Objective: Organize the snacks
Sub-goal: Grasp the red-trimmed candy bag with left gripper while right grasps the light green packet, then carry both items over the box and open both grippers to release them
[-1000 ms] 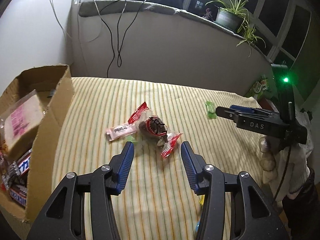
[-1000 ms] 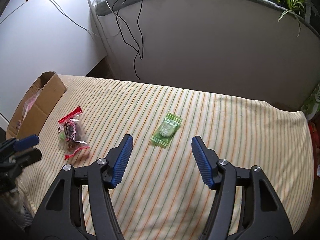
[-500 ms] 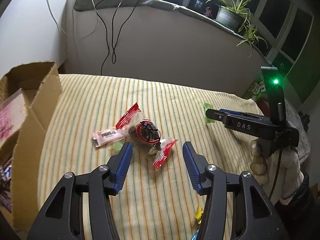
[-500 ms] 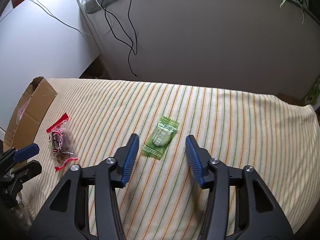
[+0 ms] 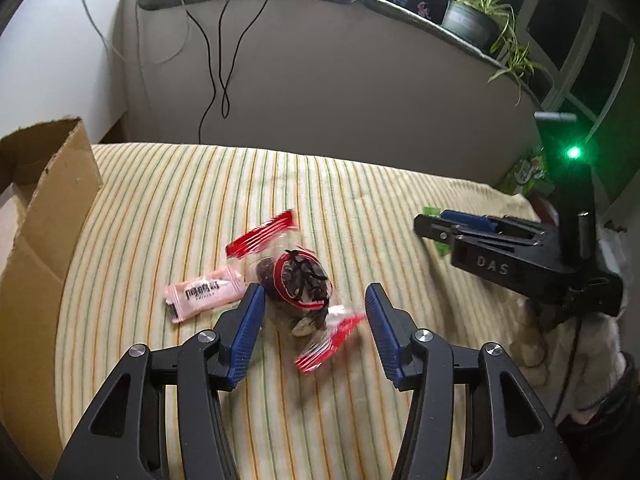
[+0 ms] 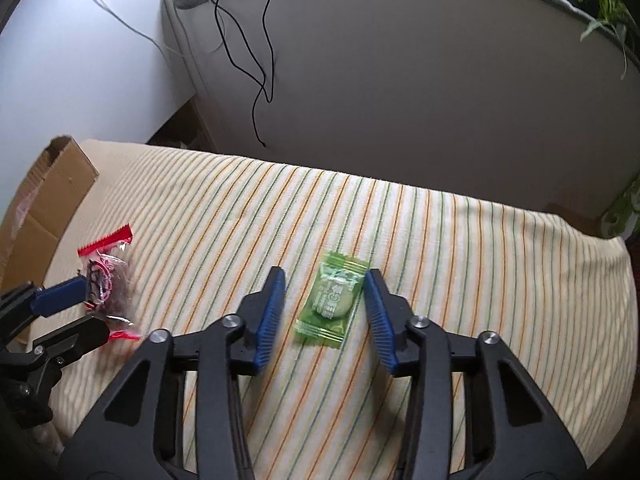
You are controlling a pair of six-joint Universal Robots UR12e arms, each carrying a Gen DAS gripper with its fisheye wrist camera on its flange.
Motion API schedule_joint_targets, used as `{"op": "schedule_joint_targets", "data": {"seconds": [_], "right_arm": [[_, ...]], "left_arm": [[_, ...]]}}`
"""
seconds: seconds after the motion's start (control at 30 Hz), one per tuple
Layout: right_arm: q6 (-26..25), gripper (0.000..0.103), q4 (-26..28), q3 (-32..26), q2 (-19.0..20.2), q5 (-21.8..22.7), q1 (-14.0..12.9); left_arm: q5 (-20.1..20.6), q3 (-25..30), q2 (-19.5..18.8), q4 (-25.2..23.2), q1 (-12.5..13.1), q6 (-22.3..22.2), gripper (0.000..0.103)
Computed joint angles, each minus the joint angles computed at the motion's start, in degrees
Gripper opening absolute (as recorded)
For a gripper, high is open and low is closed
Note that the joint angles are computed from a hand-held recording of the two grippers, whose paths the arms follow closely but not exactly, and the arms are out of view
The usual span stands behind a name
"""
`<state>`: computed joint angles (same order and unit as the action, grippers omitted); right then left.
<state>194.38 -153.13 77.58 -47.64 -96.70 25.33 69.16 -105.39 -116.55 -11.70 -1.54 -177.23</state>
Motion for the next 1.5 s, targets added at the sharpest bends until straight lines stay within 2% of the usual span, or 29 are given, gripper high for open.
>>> {"op": "schedule_joint_targets", "data": {"seconds": [0.07, 0.17, 0.3, 0.5, 0.77, 1.03, 1.2, 1.5], "right_arm": [[-0.19, 0.034, 0.28, -0.1, 0.01, -0.53, 0.08], [-0.59, 0.027, 0.48, -0.13, 0.04, -1.32, 0.18], [-0.64, 0.024, 0.11, 0.39, -0.24, -1.47, 0.16], [0.44, 0.022, -1.13, 1.48, -0.89, -0.72, -0.11], [0.69, 0.022, -4.41, 4.0, -3.06, 0.37, -0.04], [-1.23, 0.022, -7.36, 4.7, -4.41, 0.5, 1.6], [-3.41, 0.022, -7.95, 2.64, -3.84, 1.17, 3.25], [-6.73, 0.022, -5.9, -4.62, -0.29, 3.08, 5.89]], "left_arm": [[1.04, 0.3, -0.35, -0.08, -0.21, 0.02, 0.051], [2.29, 0.46, -0.88, 0.64, -0.35, -0.1, 0.036], [2.75, 0.09, -1.05, 2.2, -0.41, 0.8, 0.032], [1.31, -0.59, -0.27, 3.04, 0.16, 0.49, 0.032], [-0.58, -2.88, 2.0, 6.63, 1.23, 0.21, 0.032], [-1.93, -5.85, 4.52, 9.49, 3.22, -0.38, 0.032], [-1.47, -7.89, 6.2, 11.59, 4.83, -0.65, 0.032], [-0.65, -10.98, 8.42, 14.07, 8.9, -2.35, 0.032]]}}
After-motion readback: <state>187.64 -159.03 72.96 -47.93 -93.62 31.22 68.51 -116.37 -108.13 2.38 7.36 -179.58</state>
